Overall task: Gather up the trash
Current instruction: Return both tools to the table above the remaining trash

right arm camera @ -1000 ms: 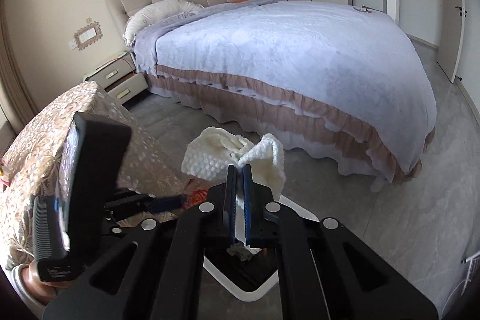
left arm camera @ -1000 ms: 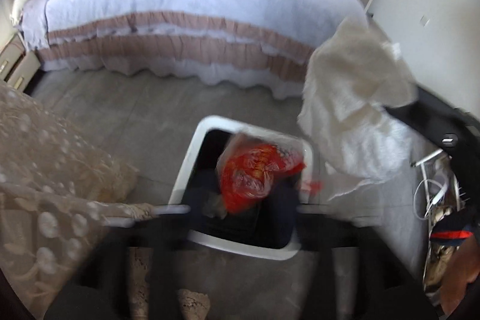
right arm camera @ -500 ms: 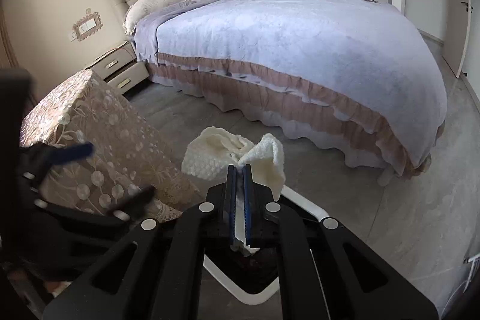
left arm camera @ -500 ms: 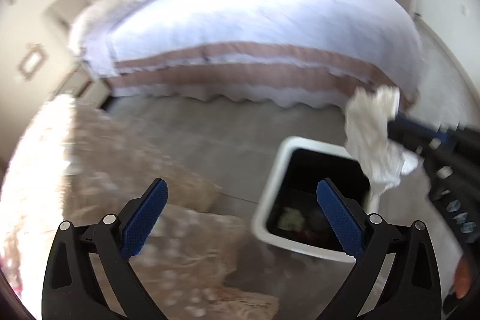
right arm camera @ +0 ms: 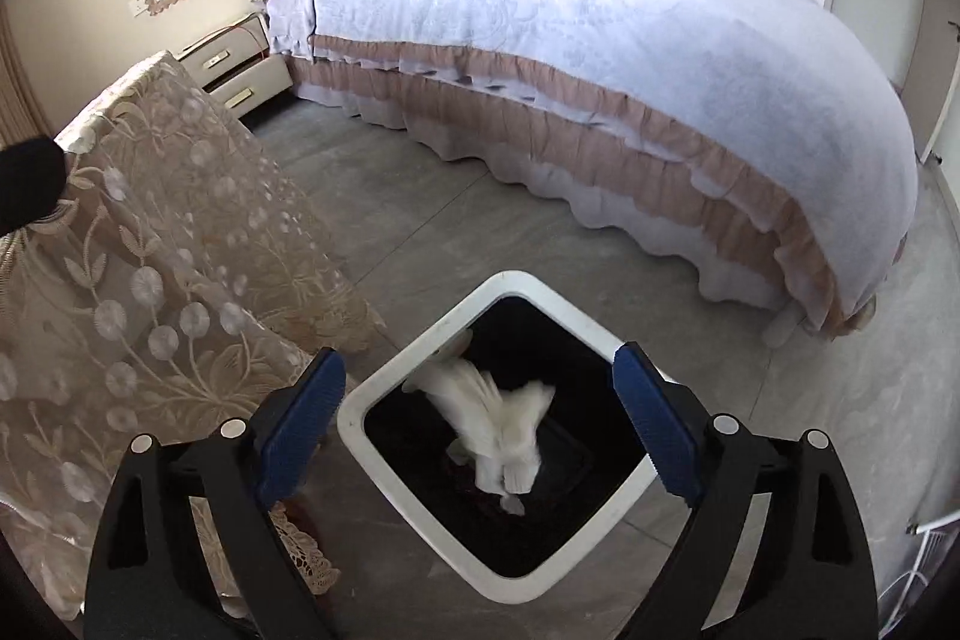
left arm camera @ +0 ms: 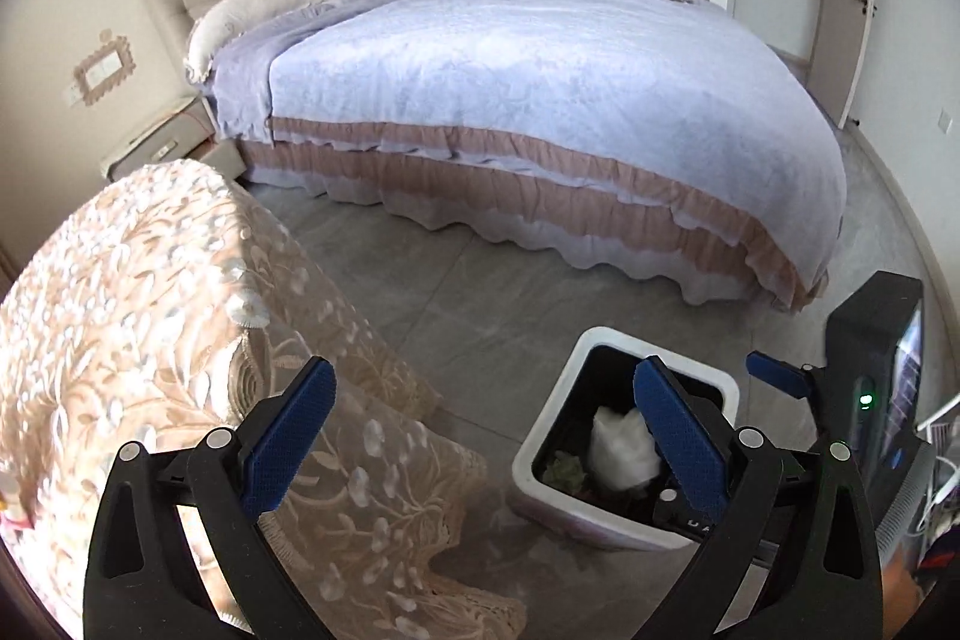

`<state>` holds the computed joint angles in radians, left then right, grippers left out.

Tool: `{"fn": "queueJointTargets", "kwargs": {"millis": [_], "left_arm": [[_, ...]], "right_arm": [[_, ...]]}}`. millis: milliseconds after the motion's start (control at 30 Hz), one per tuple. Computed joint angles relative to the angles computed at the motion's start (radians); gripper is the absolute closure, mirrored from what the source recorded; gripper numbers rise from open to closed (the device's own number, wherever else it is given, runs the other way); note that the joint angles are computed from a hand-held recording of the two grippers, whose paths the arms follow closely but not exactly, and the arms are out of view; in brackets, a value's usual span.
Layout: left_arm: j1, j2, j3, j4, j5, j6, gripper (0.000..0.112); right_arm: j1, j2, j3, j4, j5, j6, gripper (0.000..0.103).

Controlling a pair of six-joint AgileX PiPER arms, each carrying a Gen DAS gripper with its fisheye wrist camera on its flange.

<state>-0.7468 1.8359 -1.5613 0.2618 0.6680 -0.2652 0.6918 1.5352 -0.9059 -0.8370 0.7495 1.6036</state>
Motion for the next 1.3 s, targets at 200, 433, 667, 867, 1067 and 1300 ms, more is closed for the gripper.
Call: {"fn": "queueJointTargets", "kwargs": {"millis": [200, 433, 667, 867, 1067, 1300], "left_arm": [[0.025, -0.072, 0.045, -0.03, -0.028, 0.009, 0.014], [0.068, -0.228, 0.132, 0.002, -0.053, -0.027, 0.014], [0.165, -0.424, 0.269, 0.094, -0.063, -0.115, 0.014], [0.362, -0.561, 0.355, 0.026, -0.062, -0.041, 0.014], [0.665, -0.645, 0.438, -0.223, -0.083, 0.227, 0.014], [1.039, -0.628, 0.479, -0.579, -0.043, 0.601, 0.014]], "right_arm": [[0.083, -0.049, -0.053, -0.081, 0.156, 0.057, 0.005], [0.221, -0.066, -0.191, -0.19, 0.322, 0.035, 0.005], [0.331, 0.002, -0.367, -0.294, 0.368, -0.041, 0.005], [0.37, 0.114, -0.569, -0.3, 0.315, -0.165, 0.005], [0.418, 0.264, -0.824, -0.256, 0.299, -0.324, 0.005], [0.449, 0.526, -1.262, -0.12, 0.341, -0.599, 0.005]]}}
